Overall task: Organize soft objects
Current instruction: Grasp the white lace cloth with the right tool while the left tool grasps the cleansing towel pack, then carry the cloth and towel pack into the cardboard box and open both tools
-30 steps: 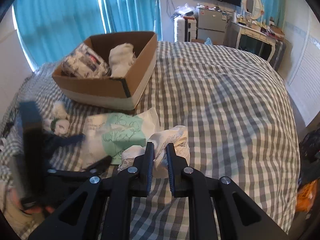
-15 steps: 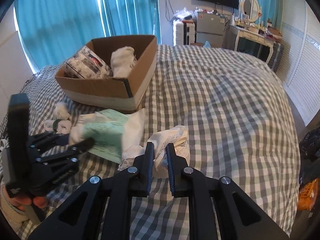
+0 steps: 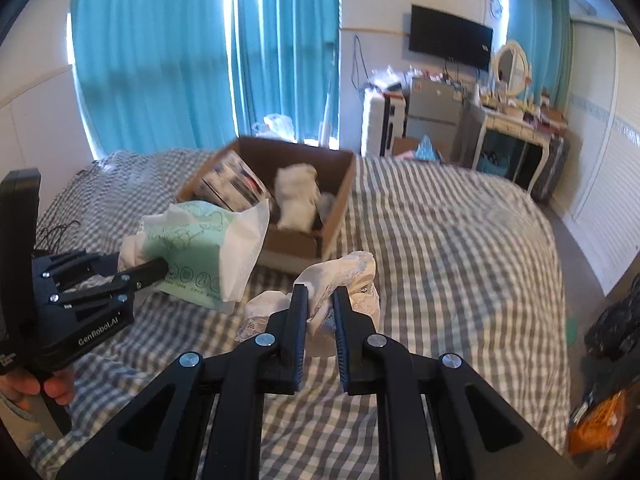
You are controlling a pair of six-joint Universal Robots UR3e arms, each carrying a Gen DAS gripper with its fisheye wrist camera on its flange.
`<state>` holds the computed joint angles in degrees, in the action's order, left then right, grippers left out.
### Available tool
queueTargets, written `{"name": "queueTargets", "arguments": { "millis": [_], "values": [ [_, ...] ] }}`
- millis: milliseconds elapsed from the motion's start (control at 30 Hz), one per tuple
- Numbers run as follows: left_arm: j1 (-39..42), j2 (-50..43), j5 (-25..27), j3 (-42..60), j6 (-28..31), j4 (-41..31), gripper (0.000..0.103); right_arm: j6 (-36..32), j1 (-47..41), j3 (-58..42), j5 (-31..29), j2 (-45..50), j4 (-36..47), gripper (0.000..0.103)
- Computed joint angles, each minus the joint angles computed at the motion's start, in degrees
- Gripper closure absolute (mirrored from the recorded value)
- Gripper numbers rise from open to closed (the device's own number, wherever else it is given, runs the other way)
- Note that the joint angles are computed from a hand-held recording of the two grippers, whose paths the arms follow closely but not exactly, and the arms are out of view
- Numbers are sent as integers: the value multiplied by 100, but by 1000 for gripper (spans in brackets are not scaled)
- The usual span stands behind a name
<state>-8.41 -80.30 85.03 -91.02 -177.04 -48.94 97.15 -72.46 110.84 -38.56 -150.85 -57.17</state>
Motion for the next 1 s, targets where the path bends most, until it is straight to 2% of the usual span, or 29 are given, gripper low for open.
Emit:
{"name": "queueTargets", "arguments": {
  "millis": [67, 133, 167, 267, 300, 400, 467, 600, 733, 833, 933, 1000],
  "values": [
    [144, 53, -49, 247, 77, -140, 74, -838, -469, -732, 174, 29, 1285, 90],
    [204, -36, -16, 624, 141, -235, 74, -581, -269, -1020, 321, 190, 1167, 90],
    [226, -133, 6, 868, 193, -292, 74, -2, 101, -978, 387, 324, 514, 90],
    [234, -519, 141, 1569, 304, -407, 74, 2252, 1500, -620, 213, 886, -2372, 90],
    [229, -714, 183, 1855, 347, -441, 74, 3041, 2061, -554, -1, 1228, -3454, 90],
    [200, -1503, 324, 2882, 455, -601, 74, 4686, 3584, -783, -907, 2449, -5776, 90],
    [190, -2104, 393, 3614, 509, -775, 74, 5315, 4361, -1149, -1496, 3246, -6673, 90],
    [175, -3392, 466, 5217, 465, -1228, 74, 5952, 5455, -2035, -2516, 4715, -7699, 90],
    [22, -4804, 746, 6926, 526, -1942, 74, 6187, 6037, -2864, -3084, 6032, -8041, 91],
    [-54, -5143, 781, 6716, 731, -1775, 74, 6205, 6214, -3164, -3288, 6826, -8126, 91],
    [-215, -5116, 1070, 5836, 1048, -866, 74, 6165, 6264, -3241, -3323, 7461, -8273, 91],
    [-289, -5232, 1154, 5753, 1241, -646, 74, 6136, 6285, -3308, -3391, 7814, -8422, 91]
  ]
}}
